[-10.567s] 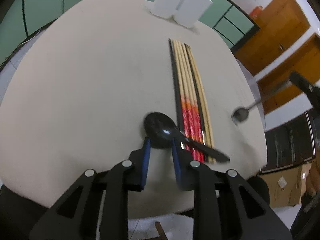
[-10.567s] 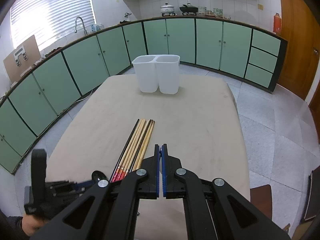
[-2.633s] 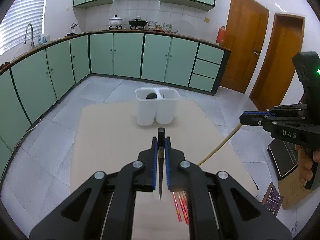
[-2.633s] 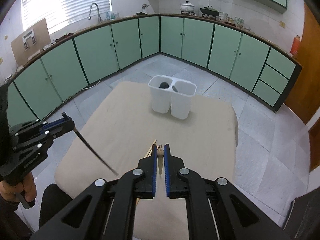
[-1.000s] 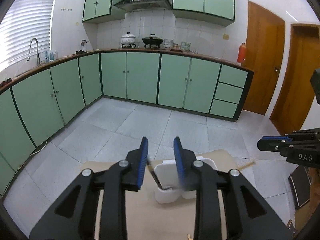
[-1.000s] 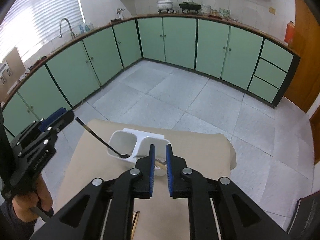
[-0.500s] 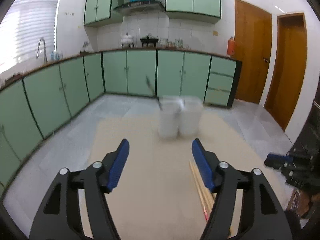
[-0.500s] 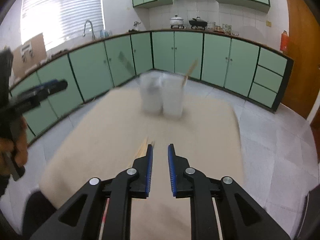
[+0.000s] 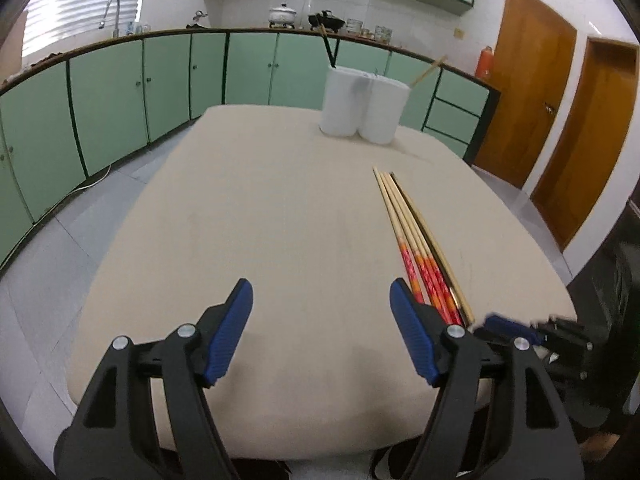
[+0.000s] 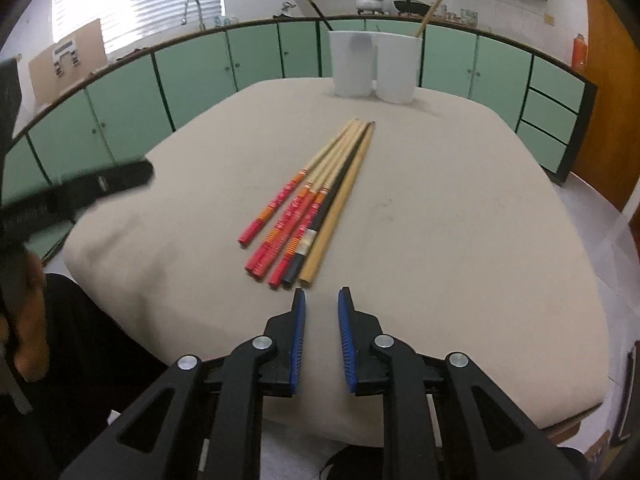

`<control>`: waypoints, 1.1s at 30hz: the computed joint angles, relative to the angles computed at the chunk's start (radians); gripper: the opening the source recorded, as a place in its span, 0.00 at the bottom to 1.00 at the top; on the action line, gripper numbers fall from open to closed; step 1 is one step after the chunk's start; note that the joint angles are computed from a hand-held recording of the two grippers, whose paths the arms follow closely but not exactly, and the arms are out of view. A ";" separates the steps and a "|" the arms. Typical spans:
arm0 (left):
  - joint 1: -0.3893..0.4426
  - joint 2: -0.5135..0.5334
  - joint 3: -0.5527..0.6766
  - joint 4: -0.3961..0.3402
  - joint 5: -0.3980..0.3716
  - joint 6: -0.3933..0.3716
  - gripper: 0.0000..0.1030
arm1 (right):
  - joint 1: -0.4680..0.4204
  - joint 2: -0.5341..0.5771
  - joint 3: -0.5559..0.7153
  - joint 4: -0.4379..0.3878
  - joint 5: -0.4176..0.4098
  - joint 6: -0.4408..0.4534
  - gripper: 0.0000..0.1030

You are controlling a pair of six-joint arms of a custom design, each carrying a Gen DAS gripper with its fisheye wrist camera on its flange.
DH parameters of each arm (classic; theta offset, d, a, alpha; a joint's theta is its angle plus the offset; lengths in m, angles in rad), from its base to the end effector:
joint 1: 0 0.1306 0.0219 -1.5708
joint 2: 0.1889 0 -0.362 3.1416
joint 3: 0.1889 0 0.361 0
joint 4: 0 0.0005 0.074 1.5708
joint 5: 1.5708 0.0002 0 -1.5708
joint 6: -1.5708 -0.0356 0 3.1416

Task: Organize utensils
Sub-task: 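Move both tools back over the remaining chopsticks, then grasp a red patterned chopstick with the left gripper while the right gripper grasps a plain wooden chopstick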

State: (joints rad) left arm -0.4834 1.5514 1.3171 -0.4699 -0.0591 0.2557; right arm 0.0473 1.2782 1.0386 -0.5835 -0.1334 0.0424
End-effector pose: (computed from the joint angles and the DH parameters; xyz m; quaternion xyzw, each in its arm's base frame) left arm 0.4589 -0.2391 0.3325 0.0907 0.9027 -0.1266 0.4010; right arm 0.4086 0.0236 0.3247 -0.0660 0.9268 0.0629 0.3642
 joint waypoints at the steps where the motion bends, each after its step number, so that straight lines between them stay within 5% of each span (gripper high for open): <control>1: -0.005 -0.004 -0.012 0.006 -0.003 -0.002 0.67 | 0.002 0.004 0.002 0.006 -0.001 0.002 0.18; 13: -0.038 0.032 0.011 -0.005 0.009 -0.060 0.66 | -0.056 0.016 -0.008 0.047 0.005 -0.050 0.07; 28: -0.097 0.137 0.094 -0.031 -0.034 -0.083 0.61 | -0.113 0.018 -0.005 0.050 -0.035 -0.075 0.07; 33: -0.098 0.156 0.108 -0.002 -0.044 -0.073 0.45 | -0.103 0.016 -0.012 0.059 -0.026 -0.074 0.08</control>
State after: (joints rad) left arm -0.5815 1.7076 1.4247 -0.4722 -0.1030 0.1826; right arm -0.0555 1.2938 1.0262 -0.5241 -0.1595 -0.0316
